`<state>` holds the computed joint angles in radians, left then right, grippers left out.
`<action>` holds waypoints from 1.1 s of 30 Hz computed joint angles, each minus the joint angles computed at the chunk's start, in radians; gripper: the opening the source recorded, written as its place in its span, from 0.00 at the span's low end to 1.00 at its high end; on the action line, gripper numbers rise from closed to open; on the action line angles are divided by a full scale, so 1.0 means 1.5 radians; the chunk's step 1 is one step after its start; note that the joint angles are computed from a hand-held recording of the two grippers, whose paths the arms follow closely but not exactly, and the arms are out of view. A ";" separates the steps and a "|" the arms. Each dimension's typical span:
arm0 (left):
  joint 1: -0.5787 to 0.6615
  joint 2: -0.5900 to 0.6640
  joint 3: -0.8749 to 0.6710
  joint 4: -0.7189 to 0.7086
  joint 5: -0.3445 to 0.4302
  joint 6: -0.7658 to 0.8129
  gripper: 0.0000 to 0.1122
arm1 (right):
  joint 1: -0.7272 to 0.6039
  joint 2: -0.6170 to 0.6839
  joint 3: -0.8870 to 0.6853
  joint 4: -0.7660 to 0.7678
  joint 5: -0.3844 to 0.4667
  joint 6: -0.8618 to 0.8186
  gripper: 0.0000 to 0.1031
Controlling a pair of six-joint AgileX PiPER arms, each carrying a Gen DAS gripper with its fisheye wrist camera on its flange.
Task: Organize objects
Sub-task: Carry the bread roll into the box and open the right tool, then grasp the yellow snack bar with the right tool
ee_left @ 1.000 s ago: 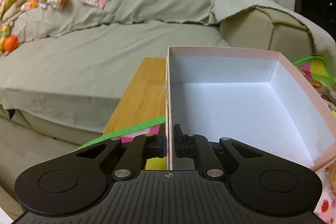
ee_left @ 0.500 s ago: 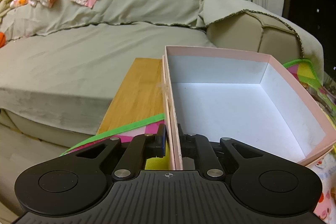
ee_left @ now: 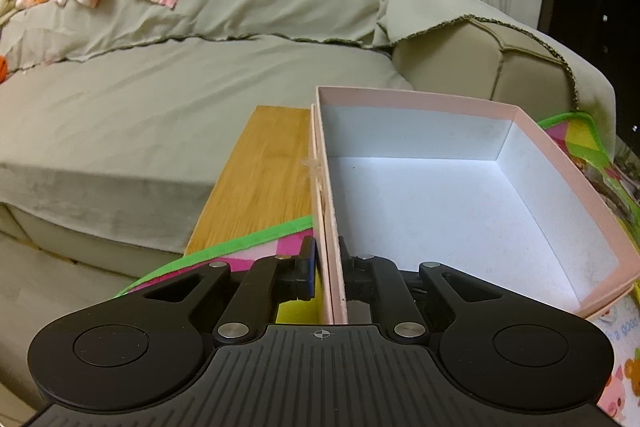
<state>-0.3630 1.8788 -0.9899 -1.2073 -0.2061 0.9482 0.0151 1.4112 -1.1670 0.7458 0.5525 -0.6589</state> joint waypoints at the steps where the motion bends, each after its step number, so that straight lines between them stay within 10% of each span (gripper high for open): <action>1: 0.000 0.000 0.000 0.001 0.000 -0.002 0.09 | 0.021 0.031 -0.023 -0.005 -0.015 0.007 0.61; 14: -0.014 0.020 0.015 0.153 -0.049 -0.173 0.09 | -0.171 0.109 0.035 0.263 -0.013 -0.351 0.67; 24: -0.012 0.019 0.023 0.194 -0.048 -0.207 0.09 | -0.245 0.119 0.153 0.127 -0.091 -0.355 0.69; 33: -0.009 0.016 0.034 0.246 -0.056 -0.257 0.09 | -0.106 0.162 0.225 -0.103 -0.256 -0.161 0.42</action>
<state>-0.3770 1.9033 -0.9394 -0.8377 -0.2894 0.5634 -0.1443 1.6544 -0.8299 0.5917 0.1685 -0.9010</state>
